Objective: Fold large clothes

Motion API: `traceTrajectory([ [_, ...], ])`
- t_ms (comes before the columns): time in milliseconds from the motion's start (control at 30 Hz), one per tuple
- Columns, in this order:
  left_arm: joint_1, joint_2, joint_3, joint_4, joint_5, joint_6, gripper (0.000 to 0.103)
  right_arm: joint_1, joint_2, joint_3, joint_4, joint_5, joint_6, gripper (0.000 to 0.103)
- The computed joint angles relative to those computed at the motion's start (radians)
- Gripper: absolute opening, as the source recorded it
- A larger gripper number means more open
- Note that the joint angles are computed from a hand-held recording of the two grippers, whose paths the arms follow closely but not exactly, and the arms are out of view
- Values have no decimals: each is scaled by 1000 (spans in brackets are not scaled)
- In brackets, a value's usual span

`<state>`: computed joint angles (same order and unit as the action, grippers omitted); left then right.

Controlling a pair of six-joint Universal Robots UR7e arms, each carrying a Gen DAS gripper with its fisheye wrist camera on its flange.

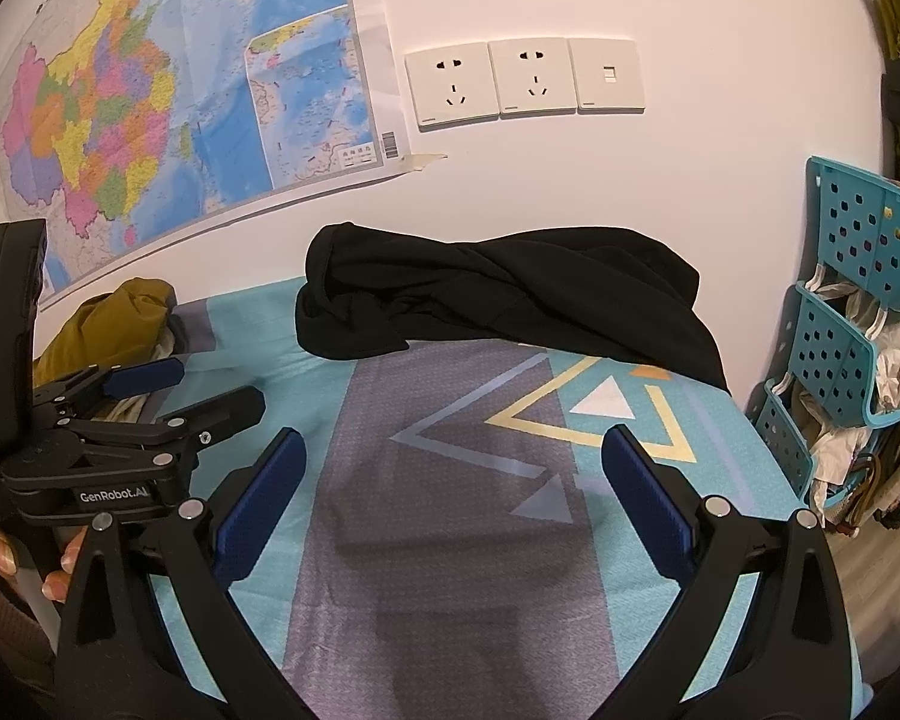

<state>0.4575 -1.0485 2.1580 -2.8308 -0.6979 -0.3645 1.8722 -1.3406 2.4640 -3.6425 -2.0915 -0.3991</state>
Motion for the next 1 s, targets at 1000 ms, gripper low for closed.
traceTrajectory([
  [1000, 7, 9, -9, 10, -3, -5, 96, -4, 5, -14, 15, 12, -12, 97],
])
